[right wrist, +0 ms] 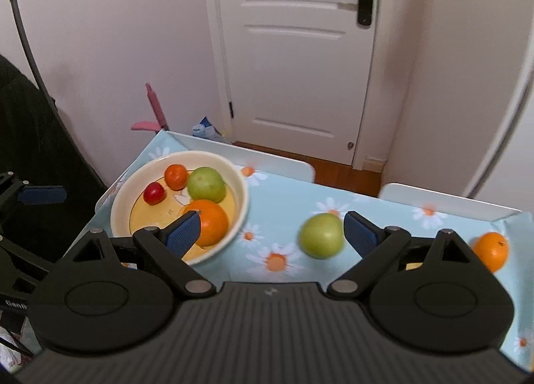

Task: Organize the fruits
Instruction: 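Move both tools back toward the remaining fruits on the table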

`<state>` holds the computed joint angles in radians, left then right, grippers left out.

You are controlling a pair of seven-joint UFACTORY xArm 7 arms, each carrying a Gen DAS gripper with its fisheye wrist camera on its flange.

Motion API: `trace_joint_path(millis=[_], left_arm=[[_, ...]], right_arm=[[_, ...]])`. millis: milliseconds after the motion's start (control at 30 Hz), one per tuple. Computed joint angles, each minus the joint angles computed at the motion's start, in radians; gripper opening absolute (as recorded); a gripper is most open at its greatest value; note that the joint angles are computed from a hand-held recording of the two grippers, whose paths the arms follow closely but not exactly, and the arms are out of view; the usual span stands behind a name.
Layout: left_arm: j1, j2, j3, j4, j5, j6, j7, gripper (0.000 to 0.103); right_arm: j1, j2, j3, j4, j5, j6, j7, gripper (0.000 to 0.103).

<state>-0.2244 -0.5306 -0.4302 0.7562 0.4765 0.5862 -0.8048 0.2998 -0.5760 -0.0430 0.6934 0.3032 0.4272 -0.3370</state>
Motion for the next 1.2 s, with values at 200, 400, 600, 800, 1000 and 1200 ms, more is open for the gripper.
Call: trace_joint_path(millis=[200,400,600,800,1000,1200], left_arm=[[0.011,0.002,-0.087,0.062,0.028,0.076,-0.102,0.101],[-0.01,0.064,-0.172,0.145,0.102,0.171,-0.225,0.101],[-0.04,0.169,-0.239,0.216,0.222,0.239,-0.369,0.101],[-0.075,0.279,-0.263,0.241,0.373,0.251,-0.489,0.101],[-0.117,0.393,-0.234,0.251,0.535,0.224,-0.567,0.1],[-0.172,0.496,-0.162,0.265,0.635,0.176,-0.604,0.088]], right_arm=[[-0.01,-0.101,-0.102,-0.031,0.018,0.064,-0.109,0.103],[-0.051,-0.177,-0.188,-0.068,0.029,0.147,-0.251,0.103],[-0.088,-0.204,-0.257,-0.113,0.056,0.207,-0.421,0.103],[-0.067,-0.186,-0.344,-0.16,0.155,0.199,-0.632,0.103],[-0.025,-0.13,-0.417,-0.195,0.292,0.161,-0.863,0.103],[-0.023,-0.064,-0.429,-0.205,0.416,0.166,-1.016,0.103]])
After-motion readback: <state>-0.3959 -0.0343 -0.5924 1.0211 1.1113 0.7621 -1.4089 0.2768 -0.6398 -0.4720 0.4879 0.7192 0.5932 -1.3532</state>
